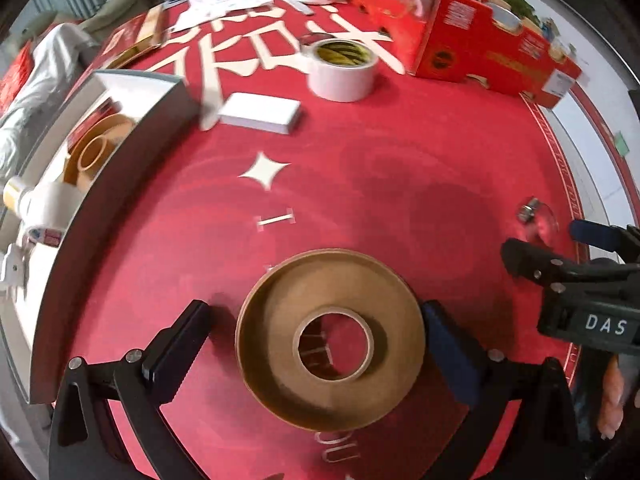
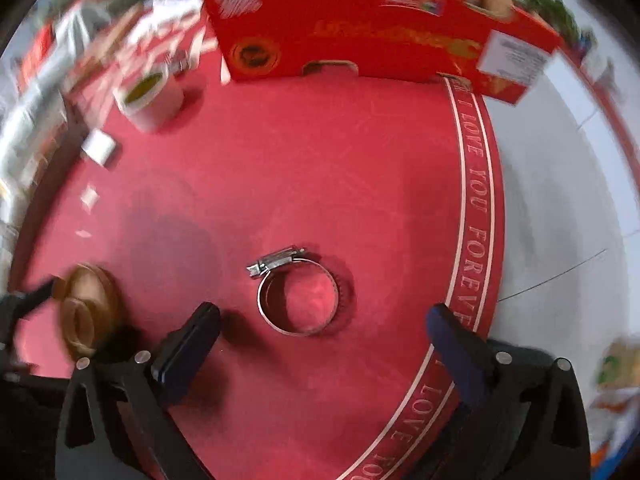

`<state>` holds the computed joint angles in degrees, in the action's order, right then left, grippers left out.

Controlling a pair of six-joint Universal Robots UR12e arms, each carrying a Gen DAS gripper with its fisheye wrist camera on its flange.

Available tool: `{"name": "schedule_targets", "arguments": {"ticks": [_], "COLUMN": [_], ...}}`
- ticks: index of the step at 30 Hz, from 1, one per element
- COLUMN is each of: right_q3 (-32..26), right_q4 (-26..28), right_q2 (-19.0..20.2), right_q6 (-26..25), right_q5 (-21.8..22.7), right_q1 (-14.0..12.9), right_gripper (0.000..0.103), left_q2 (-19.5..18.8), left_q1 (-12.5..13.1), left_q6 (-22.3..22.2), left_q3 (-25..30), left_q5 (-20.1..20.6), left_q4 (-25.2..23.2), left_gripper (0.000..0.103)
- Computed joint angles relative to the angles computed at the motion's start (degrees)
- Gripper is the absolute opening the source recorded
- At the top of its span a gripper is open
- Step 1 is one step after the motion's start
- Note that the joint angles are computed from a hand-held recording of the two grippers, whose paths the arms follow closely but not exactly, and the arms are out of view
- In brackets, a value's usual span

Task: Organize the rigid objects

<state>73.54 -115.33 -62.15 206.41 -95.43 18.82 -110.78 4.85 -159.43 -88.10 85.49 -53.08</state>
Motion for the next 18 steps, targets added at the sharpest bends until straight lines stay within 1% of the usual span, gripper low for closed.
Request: {"name": "schedule_targets", "arguments": {"ticks": [6, 8, 9, 10, 12, 14, 18], "right_q3": [0.7, 0.8, 0.7, 0.9, 1.1, 0.6, 1.0], "right_q4": [-1.4, -1.3, -1.3, -1.4, -1.8, -2.3, -3.0], "right_q2": [-0.2, -0.3, -0.2, -0.3, -0.4, 0.1, -0.2], "right_q6": [-0.1, 0.1, 0.1, 0.1, 0.2, 0.3, 0.5], "right_q5": [-0.7, -0.6, -0.6, -0.6, -0.8, -1.2, -1.7], "right_q1": [0.2, 0.2, 0.1, 0.1, 0.2, 0.4, 0.6], "right_gripper": [0.103, 0.103, 0.103, 0.103, 0.103, 0.103, 0.103], "left_q2": [0.6, 1.0, 1.5, 1.2, 0.8, 1.7, 1.9], "left_q1": [0.0, -0.2, 0.0, 0.1, 0.2, 0.2, 0.1], "left_q6": [-1.7, -2.3, -2.2, -2.2, -2.0, -2.2, -3.0], "left_q3": [-2.1, -2.5, -2.1, -1.8, -1.6, -2.6, -3.0], "left_q5": [-0.2, 0.0, 0.0, 0.0, -0.2, -0.3, -0.1], "left_q4": [3.7, 3.5, 2.6, 2.6, 3.1, 3.7, 4.4], "left_gripper": [0.103, 0.103, 0.103, 0.103, 0.103, 0.103, 0.103]}}
